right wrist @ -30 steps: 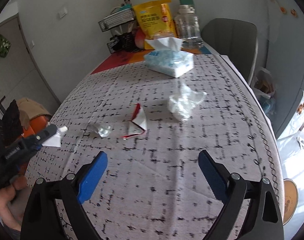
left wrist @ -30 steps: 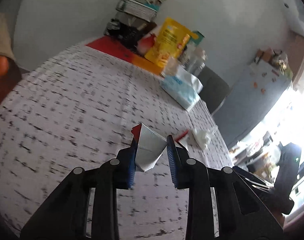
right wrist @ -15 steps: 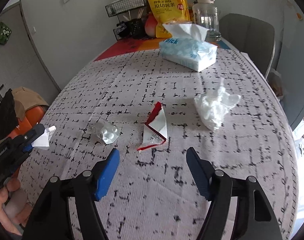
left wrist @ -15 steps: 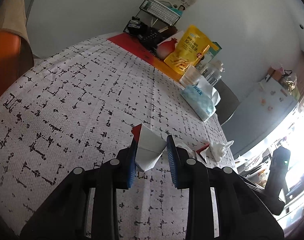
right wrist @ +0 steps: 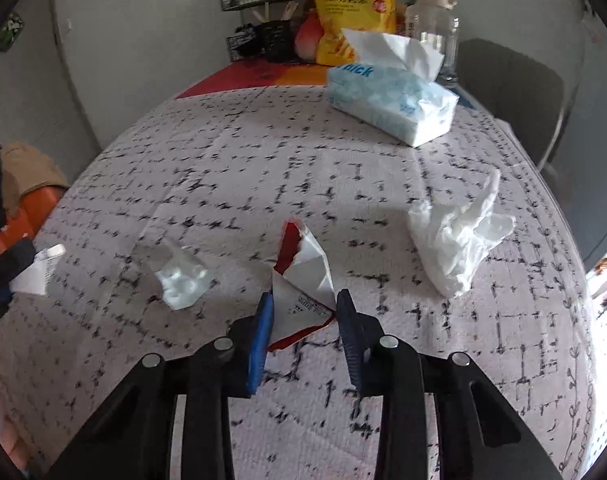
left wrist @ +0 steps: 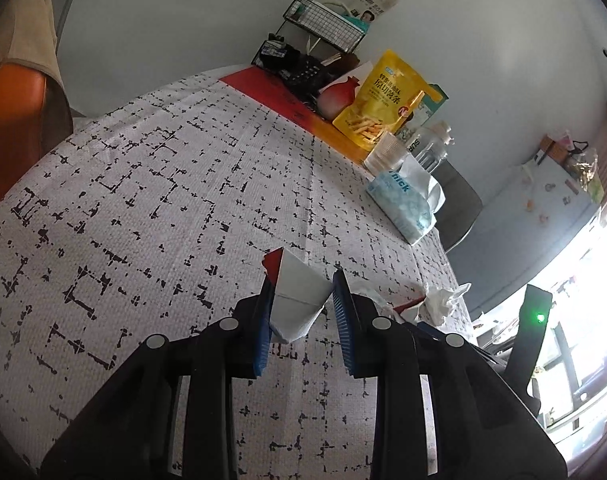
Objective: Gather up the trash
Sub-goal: 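Grasp the red-and-white torn wrapper with the right tool while the left tool holds the paper, then carry the paper and wrapper in both tools over the trash bin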
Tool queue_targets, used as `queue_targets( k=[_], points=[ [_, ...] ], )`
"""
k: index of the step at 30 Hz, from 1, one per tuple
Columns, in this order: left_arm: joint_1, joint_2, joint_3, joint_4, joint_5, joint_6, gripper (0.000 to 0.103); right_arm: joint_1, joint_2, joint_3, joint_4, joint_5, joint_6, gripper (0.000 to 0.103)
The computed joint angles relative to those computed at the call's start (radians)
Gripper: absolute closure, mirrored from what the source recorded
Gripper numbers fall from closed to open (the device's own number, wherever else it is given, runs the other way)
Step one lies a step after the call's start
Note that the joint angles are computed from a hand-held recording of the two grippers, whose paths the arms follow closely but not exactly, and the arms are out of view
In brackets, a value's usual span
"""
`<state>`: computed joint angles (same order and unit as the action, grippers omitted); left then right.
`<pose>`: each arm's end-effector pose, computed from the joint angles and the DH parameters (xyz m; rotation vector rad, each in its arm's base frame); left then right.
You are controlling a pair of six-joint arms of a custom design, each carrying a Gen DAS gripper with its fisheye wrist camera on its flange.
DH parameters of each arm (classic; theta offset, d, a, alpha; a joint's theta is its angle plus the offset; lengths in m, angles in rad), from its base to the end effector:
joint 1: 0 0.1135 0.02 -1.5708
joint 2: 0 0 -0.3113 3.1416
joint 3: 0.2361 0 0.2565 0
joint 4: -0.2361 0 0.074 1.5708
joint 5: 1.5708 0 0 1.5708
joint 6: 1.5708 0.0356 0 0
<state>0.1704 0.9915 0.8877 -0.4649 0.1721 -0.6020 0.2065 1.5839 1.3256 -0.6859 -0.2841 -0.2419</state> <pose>0.1939 0.0272 0.3491 -0.7188 2.0387 -0.4352 0.3346 0.0803 0.3315 -0.6662 2.4026 0.3418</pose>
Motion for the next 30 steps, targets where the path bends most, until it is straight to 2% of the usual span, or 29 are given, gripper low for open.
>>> queue_targets(
  k=[8,16,23,30],
  points=[
    [-0.148,-0.008,0.045,-0.028,-0.116,-0.038,0.075,-0.114,-0.115,-0.031,-0.069,-0.122,-0.035,0.072],
    [-0.41,0.044,0.114,-0.031,-0.297,-0.099,0.075,-0.364,-0.179,0.015,-0.193,-0.314,-0.131,0.072],
    [-0.64,0.139,0.202,-0.041,-0.443,-0.13,0.075,-0.622,-0.148,0.095,-0.313,-0.471,-0.26,0.072],
    [-0.806,0.275,0.307,-0.044,-0.525,-0.146,0.075,-0.85,-0.034,0.195,-0.415,-0.566,-0.375,0.072]
  ],
)
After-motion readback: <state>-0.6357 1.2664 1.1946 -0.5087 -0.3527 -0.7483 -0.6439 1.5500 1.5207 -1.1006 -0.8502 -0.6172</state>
